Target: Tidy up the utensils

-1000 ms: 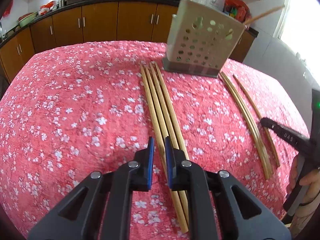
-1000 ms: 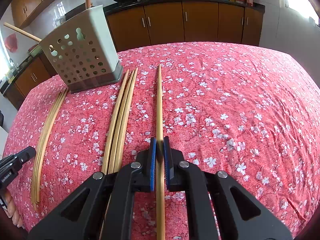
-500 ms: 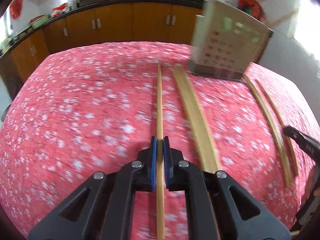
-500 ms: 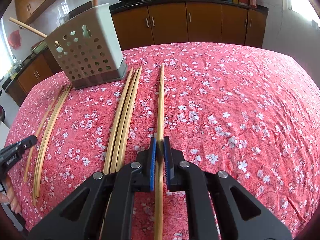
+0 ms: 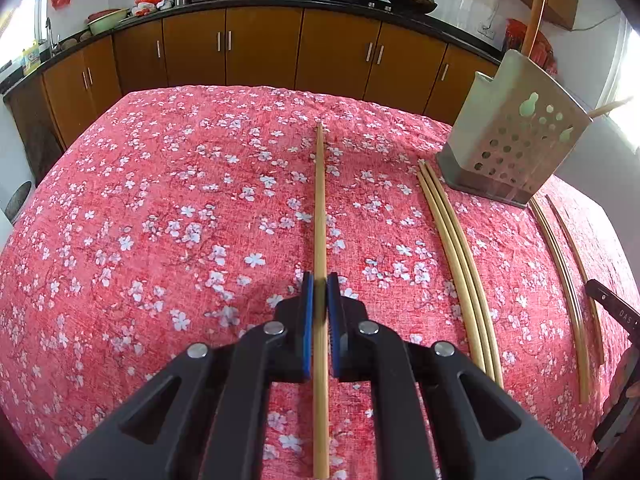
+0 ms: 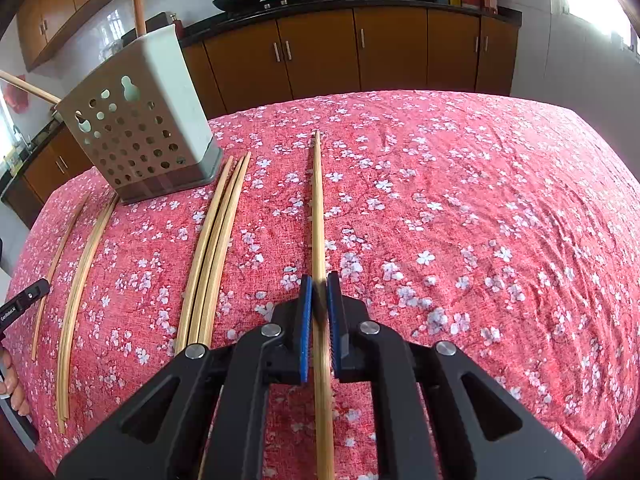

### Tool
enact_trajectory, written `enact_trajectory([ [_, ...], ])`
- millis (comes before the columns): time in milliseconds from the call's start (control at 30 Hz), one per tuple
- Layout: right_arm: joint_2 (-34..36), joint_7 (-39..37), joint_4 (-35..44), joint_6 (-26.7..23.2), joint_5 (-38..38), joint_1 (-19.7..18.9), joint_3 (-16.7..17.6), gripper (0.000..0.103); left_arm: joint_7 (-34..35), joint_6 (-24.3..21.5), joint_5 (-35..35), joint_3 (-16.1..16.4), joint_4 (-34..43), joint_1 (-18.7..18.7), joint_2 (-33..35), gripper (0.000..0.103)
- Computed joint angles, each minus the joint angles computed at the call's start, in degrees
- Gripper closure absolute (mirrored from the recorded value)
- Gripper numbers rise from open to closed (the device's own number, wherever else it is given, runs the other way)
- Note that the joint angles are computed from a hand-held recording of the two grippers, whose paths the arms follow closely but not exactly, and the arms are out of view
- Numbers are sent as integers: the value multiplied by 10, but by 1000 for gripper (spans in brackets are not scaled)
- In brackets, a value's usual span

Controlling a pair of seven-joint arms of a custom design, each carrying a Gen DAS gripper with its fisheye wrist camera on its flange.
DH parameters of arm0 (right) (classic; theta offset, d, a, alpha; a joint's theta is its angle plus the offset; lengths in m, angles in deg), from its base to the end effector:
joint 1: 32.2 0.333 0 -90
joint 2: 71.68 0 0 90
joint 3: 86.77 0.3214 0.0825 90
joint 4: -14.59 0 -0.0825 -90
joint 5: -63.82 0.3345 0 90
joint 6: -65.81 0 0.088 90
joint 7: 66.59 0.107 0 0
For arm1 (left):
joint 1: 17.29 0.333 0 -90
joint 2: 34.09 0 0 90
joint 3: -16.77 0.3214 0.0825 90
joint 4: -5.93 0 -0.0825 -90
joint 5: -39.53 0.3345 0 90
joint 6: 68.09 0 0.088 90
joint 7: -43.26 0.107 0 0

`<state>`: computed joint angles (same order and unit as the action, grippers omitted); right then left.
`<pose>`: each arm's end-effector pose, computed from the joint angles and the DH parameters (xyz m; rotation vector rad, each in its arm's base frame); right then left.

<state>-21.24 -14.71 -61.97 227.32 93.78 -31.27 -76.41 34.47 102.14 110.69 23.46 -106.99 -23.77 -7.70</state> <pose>0.7427 0.0785 0.2980 -1.9815 1.4551 -0.3463 0.5922 -0.0686 0.3058 -2.2127 1.2889 -0.6128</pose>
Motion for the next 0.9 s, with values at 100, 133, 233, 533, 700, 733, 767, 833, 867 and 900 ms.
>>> enact_trajectory([
  [100, 0, 2, 0, 1, -3, 2, -2, 93, -5, 5, 1, 1, -1, 0, -2, 94],
  [133, -1, 2, -1, 2, -3, 2, -2, 93, -11, 8, 5, 3, -4, -1, -3, 94],
  [233, 1, 1, 2, -2, 0, -2, 4, 93, -11, 7, 5, 1, -5, 0, -5, 94],
  [533, 2, -7, 5, -11, 13, -8, 7, 93, -9, 15, 1, 3, -8, 3, -8, 94],
  [700, 1, -6, 4, -11, 14, -6, 6, 93, -10, 19, 0, 4, -9, 3, -8, 94],
  [733, 1, -6, 4, -10, 14, -6, 6, 93, -9, 19, -1, 4, -9, 3, -8, 94],
  [767, 1, -6, 4, -10, 14, -5, 5, 93, -8, 18, -2, 4, -8, 3, -8, 94],
  [833, 1, -6, 5, -11, 13, -5, 5, 93, -6, 18, -5, 3, -9, 3, -9, 94],
  [867, 1, -6, 5, -11, 14, -6, 5, 93, -5, 18, -6, 3, -9, 3, -9, 94],
  [900, 2, -6, 5, -12, 14, -6, 5, 93, -4, 19, -7, 3, -9, 3, -9, 94],
])
